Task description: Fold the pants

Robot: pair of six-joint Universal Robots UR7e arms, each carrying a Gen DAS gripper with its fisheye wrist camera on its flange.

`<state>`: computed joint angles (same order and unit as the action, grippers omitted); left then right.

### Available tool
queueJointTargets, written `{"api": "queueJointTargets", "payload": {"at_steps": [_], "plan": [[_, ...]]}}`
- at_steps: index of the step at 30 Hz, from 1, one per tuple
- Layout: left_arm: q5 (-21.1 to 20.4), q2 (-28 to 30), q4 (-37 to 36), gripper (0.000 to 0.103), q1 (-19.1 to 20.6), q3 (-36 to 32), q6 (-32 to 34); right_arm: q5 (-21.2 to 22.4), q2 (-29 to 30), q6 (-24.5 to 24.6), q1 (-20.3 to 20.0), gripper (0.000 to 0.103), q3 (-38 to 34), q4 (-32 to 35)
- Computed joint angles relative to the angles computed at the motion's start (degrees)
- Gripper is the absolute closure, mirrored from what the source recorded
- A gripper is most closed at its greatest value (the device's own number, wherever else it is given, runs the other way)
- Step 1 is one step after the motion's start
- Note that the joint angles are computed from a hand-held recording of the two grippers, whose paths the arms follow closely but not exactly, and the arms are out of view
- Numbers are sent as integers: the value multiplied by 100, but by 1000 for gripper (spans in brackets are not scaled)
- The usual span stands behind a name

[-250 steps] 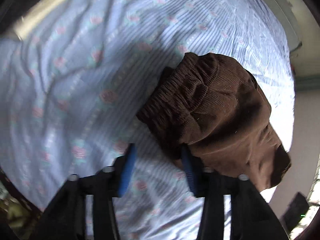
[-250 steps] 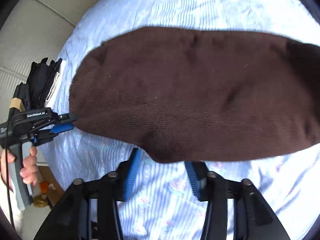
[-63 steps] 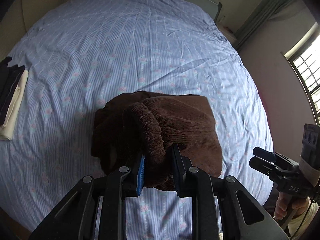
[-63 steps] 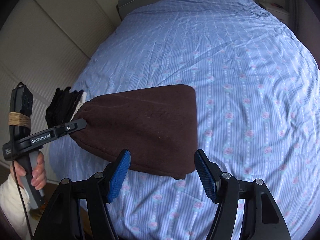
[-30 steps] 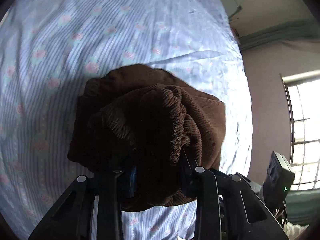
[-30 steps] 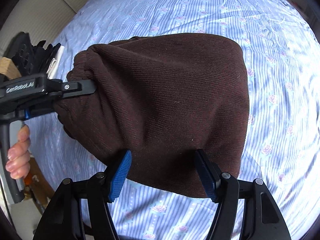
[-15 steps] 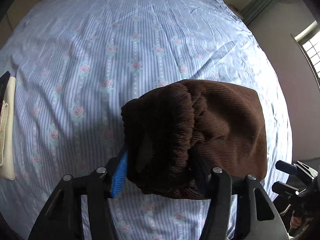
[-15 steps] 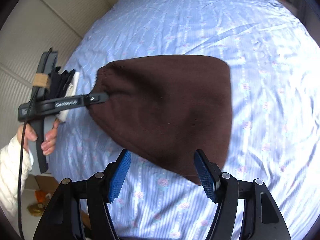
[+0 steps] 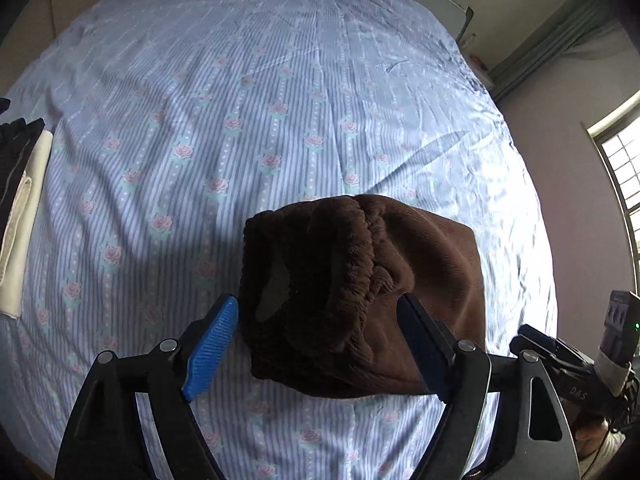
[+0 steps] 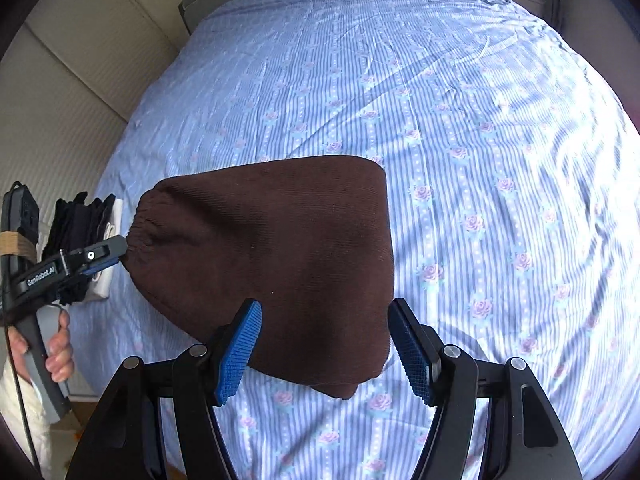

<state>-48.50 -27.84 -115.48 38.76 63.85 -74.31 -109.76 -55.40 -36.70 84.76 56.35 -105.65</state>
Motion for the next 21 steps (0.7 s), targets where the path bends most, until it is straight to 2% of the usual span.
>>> {"api": "queueJointTargets", "payload": {"at_steps": [3, 5, 6, 9, 14, 18, 19, 21], "plan": [[-303, 188, 159, 21, 195, -240, -252, -105, 42, 129, -21, 36, -43, 71], [-274, 398, 845, 19, 235, -603, -507, -178, 22, 161, -26, 36, 31, 98], [-282, 433, 929, 18, 262, -617, -556, -202, -9, 139, -41, 36, 78, 98], [-467, 215, 26, 27, 311, -34, -680, -321, -60, 155, -74, 36, 149, 139], [-553, 51, -549, 60, 243, 280, -349, -390, -90, 251, -118, 36, 258, 215], [-381, -157, -1911, 62, -38, 728, 92, -310, -84, 246, -139, 36, 211, 209], [-408, -181, -2093, 62, -51, 817, 114, -310, -71, 257, -141, 36, 172, 220], [-591, -180, -1841, 61, 38, 855, -6, -325, -33, 286, -147, 36, 113, 207]]}}
